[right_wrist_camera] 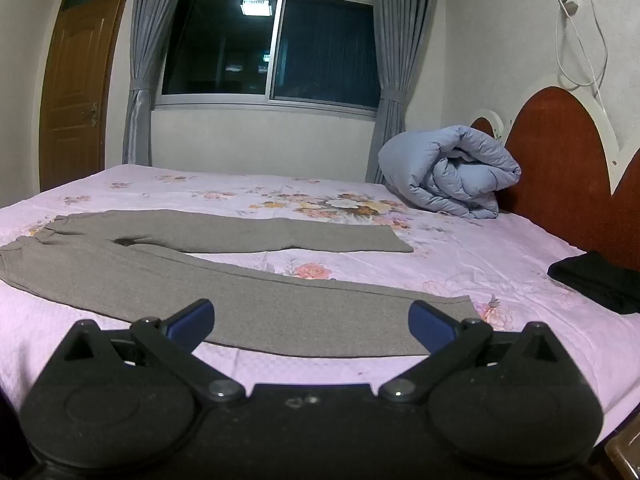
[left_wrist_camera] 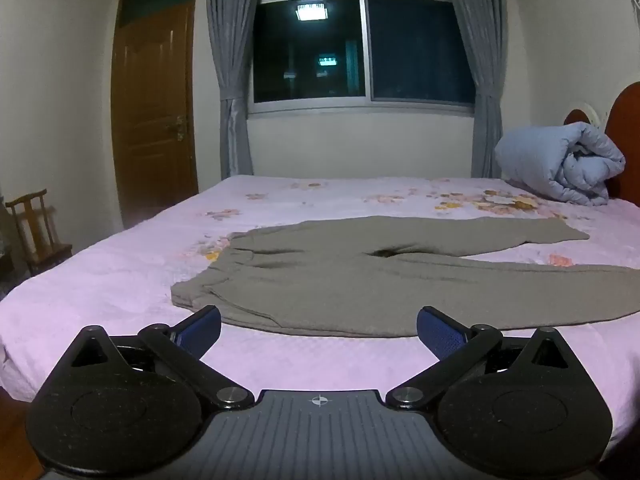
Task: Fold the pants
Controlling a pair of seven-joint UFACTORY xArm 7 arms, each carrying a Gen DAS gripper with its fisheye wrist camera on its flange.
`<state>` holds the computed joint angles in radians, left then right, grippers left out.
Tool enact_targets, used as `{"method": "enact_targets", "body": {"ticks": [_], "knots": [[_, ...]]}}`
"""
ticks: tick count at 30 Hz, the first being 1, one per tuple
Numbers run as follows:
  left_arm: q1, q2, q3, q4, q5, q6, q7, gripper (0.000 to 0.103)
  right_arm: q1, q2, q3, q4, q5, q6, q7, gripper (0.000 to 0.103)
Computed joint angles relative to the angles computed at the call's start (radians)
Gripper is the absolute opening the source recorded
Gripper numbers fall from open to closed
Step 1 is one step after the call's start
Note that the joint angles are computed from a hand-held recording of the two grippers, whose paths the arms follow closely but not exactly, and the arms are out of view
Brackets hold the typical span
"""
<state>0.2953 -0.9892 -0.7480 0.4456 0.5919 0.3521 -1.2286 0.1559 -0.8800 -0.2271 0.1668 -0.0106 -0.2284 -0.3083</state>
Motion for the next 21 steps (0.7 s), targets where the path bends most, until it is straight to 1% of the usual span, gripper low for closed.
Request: {"method": "enact_targets", "body": {"ticks": [4, 5, 8, 10, 16, 21], "knots": [[0.008, 0.012, -0.008, 0.01, -0.003, -0.006, -0.013, 0.103, 0.0, -0.005, 0.001, 0.001, 0.003, 0.01, 0.001, 0.097], [0.0, -0.002, -0.001, -0.008, 0.0, -0.01, -0.014, 0.103, 0.0, -0.006, 0.002, 0.001, 0.003, 0.01, 0.001, 0.097], [0.012, 0.006, -0.023, 0.005, -0.003, -0.007, -0.029, 0.103, -0.002, -0.008, 0.004, 0.001, 0.005, 0.013, 0.001, 0.097], [-0.01, -0.006, 0.023, -0.022, -0.007, -0.023, -0.018, 0.103, -0.002, -0.008, 0.004, 0.001, 0.006, 0.012, 0.0, 0.097], [0.011, -0.006, 0.007, -0.02, -0.013, -0.037, -0.024, 0.103, -0.001, -0.008, 0.003, 0.001, 0.007, 0.012, -0.003, 0.097], [0.001, -0.011, 0.009, -0.017, -0.021, -0.025, -0.016, 0.103, 0.001, -0.007, 0.0, 0.001, 0.007, 0.011, -0.005, 0.097]]}}
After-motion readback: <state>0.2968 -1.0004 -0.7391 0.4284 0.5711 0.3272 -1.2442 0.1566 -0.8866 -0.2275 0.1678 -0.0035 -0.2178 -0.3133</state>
